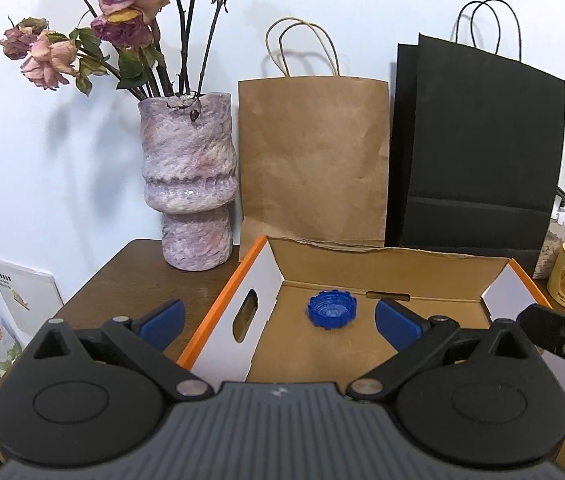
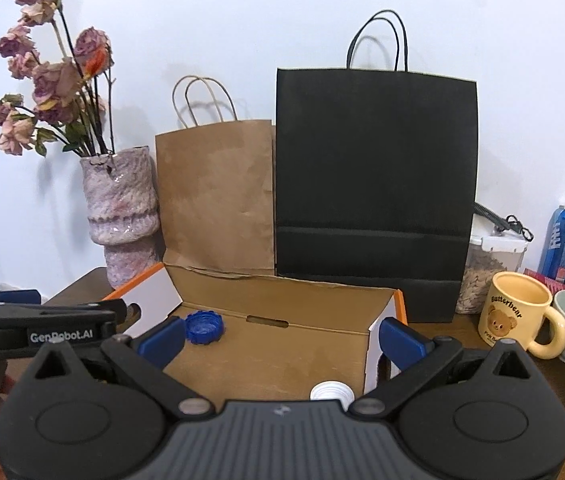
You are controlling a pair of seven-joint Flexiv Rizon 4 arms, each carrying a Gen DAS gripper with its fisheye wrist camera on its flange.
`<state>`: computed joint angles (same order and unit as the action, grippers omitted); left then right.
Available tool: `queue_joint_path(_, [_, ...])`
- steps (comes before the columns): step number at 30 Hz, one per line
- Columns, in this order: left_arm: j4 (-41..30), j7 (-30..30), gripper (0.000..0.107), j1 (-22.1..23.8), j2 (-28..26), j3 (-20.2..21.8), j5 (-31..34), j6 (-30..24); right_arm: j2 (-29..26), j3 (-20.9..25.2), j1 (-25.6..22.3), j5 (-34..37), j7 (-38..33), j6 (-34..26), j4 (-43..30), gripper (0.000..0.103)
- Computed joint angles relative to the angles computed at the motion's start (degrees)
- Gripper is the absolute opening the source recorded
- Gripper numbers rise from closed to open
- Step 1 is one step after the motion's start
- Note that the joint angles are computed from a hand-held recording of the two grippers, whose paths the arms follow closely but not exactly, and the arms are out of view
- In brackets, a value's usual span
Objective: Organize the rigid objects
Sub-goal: 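Withdraw both grippers from the box back toward the table items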
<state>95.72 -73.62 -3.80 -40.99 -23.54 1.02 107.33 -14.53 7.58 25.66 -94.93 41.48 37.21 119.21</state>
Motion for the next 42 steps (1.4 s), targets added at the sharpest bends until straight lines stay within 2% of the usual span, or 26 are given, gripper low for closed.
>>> queue_joint_path(11, [7.11,-1.99,0.103,4.61,3.88,-2.78,4.07,2.81,2.15,2.14,2.66,1.46,-0.3,-4.38,2.12,0.103])
queue_joint_path(31, [19.43,-8.76,0.103,14.93,11.81,-8.55,11.86,4.56,4.53,6.11,8.98,6.72,-0.16,-11.81,5.04,0.103])
queue_joint_path(42, [25.94,-12.16,0.103,22.53,15.36,-12.92,16.66,5.44,3.74,7.85,13.25,9.1,1.94,-14.54,5.64,0.103])
